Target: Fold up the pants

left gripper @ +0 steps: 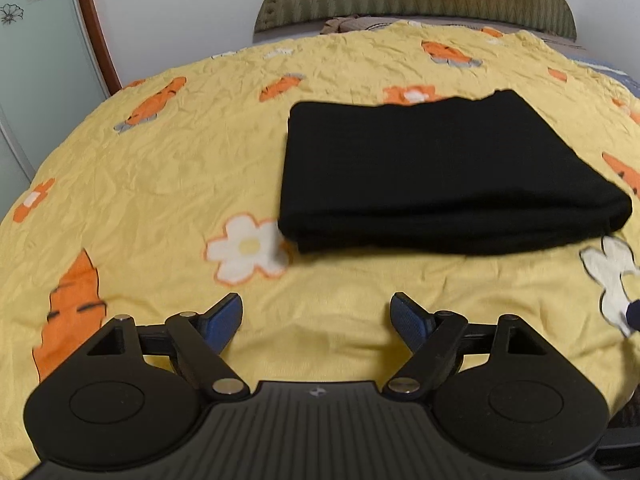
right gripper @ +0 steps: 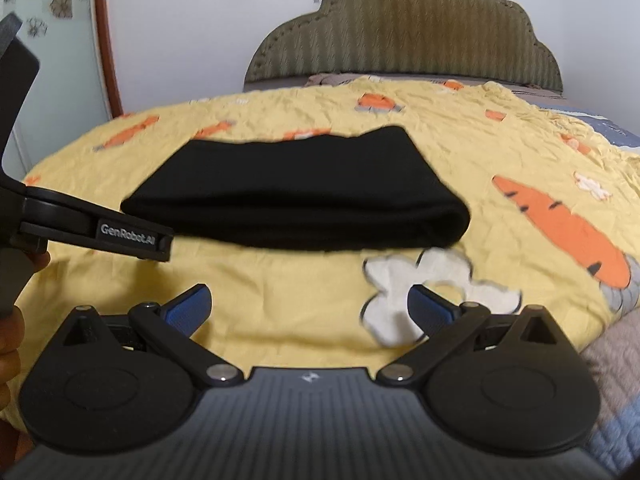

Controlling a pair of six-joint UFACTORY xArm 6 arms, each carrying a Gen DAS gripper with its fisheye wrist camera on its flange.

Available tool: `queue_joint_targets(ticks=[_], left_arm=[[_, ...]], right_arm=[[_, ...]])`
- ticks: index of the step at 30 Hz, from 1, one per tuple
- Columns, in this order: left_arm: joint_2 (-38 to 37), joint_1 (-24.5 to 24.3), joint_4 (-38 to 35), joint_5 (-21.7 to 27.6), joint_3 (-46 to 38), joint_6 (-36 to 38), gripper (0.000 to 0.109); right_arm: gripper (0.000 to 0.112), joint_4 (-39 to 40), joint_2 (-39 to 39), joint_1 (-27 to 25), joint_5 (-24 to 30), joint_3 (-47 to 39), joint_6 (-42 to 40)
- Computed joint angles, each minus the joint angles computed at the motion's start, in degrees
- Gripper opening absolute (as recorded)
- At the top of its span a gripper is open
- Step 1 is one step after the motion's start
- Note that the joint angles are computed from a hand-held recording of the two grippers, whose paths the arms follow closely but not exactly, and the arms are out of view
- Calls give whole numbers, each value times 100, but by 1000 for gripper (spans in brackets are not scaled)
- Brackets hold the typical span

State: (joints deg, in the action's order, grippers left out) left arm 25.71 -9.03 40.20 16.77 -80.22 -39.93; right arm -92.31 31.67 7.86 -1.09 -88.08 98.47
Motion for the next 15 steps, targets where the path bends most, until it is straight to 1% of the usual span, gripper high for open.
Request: queue_joint_targets(ticks=[3,6,8,11,15], left_arm=[[-37,-5,176,-6,67,-175,82],[-47,-4,166,1,80,-196,83],[-28,0,131,17,58,-191,84],[-9,10,24,8,45,-116,84],[10,22,-38,-20,39,-58,85]], right_arm=[[103,-496,-25,60,69,21,378],[103,-1421,-67,120,136,-62,1088],[103,-1897,-108,159,206,-89,1412],[103,-2130,-130,184,245,-101,1506],[103,-2002,-90,143,125,-149,1408]])
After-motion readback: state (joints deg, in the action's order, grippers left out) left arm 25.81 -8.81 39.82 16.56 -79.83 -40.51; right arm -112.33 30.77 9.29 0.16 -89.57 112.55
